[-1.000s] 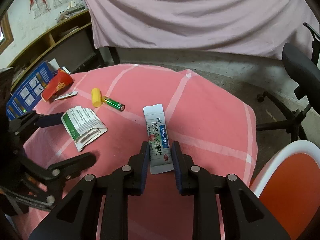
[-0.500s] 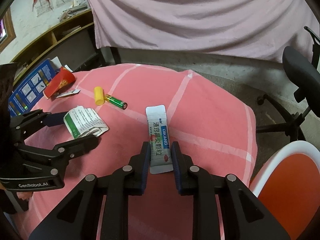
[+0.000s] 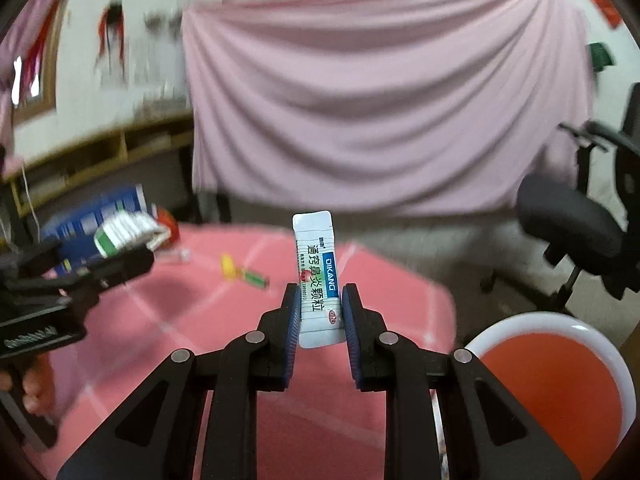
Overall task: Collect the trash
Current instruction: 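Carry the leaflet and sachet to the bucket and release both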
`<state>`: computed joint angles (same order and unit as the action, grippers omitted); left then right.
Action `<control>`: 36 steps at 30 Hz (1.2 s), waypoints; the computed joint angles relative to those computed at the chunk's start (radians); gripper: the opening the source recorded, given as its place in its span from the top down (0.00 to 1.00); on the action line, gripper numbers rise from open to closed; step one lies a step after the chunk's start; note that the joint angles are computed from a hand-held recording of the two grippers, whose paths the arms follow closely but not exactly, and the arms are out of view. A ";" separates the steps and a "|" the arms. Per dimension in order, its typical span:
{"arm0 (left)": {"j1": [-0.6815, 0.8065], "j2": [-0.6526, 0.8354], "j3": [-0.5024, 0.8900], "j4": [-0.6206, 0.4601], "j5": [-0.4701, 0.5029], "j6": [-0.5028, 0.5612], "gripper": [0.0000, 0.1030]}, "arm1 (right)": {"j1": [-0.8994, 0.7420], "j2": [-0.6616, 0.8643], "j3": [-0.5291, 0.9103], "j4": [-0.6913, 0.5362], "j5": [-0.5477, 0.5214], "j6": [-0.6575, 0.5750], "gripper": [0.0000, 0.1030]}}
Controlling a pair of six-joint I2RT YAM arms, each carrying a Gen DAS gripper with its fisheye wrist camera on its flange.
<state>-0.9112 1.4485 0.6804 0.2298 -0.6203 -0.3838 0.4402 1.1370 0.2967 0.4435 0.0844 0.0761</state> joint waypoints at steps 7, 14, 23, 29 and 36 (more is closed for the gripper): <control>-0.112 -0.016 0.058 0.075 -0.119 0.112 0.36 | -0.120 -0.449 -0.155 -0.015 -0.053 0.000 0.81; -0.193 0.081 0.182 0.150 -0.111 0.199 0.36 | -0.356 -0.800 -0.210 -0.196 -0.165 0.026 0.81; -0.281 0.293 0.426 0.118 -0.072 0.250 0.36 | -0.858 -0.940 -0.215 -0.352 -0.543 0.089 0.81; -0.298 0.414 0.580 0.023 -0.022 0.224 0.36 | -1.088 -0.869 -0.219 -0.325 -0.735 0.096 0.81; -0.292 0.527 0.751 -0.139 0.061 0.159 0.36 | -1.166 -0.688 -0.183 -0.329 -0.785 0.048 0.80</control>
<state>-1.2034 1.9757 1.4317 0.0913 -0.5597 -0.2249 -0.7254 0.4488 0.1135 0.1150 -0.7004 0.1242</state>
